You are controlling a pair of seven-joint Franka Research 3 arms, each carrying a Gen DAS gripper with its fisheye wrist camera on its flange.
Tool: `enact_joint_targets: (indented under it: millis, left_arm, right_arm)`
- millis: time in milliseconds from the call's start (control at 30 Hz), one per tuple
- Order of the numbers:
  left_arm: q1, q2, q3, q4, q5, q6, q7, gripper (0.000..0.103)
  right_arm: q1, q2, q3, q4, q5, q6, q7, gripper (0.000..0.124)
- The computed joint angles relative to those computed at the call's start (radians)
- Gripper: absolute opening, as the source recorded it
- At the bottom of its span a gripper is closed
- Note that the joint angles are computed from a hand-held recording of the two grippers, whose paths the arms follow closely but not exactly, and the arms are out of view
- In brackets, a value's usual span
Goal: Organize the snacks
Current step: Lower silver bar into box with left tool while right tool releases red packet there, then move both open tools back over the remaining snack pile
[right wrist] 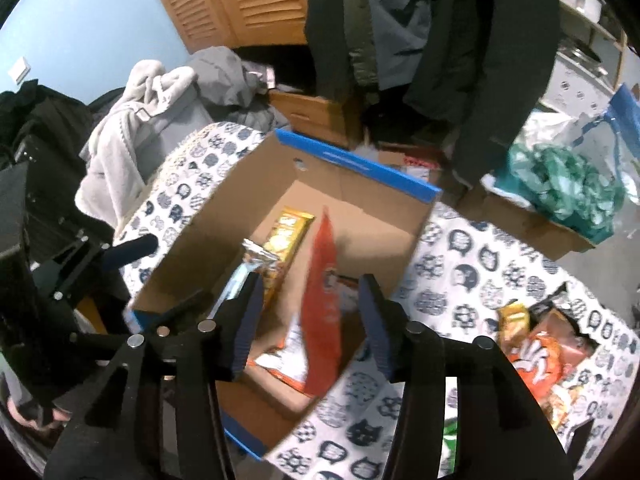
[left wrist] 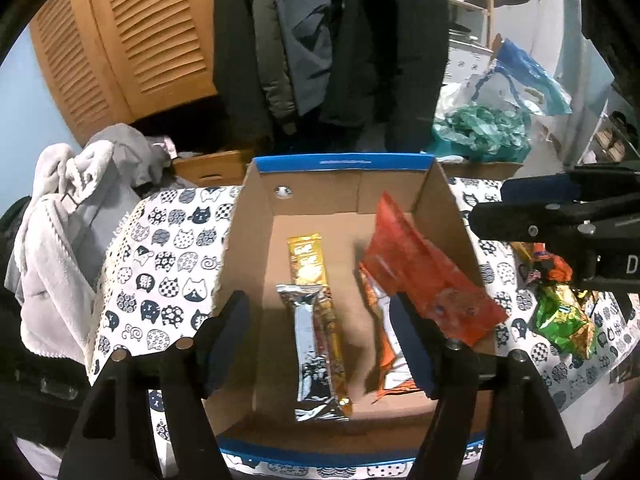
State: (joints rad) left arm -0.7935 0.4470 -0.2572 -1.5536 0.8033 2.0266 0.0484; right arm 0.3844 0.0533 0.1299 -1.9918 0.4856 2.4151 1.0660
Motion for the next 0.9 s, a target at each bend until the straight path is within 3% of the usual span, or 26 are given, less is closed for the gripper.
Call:
enact_joint_targets:
  millis: [200,567,900]
  left_arm:
    - [-0.025,0.041,0.003,0.072,0.012,0.001,0.040,0.079]
    - [-0.068,0.145,0.026,0.229,-0.034,0.049,0.159,0.081]
    - [-0.134,0.280,0.073,0.452,-0.084,0.009,0.278,0.087]
  right_arm:
    - [-0.021,-0.039,-0.019,-0.047,-0.024,0.016,-0.022,0.057]
    - [-0.080,-0.111,-0.062,-0.129,-0.015,0.007,-0.092,0.061]
    - [-0.141,-0.160,-0.100,-0.188,-0.016,0.020,-0.127,0.066]
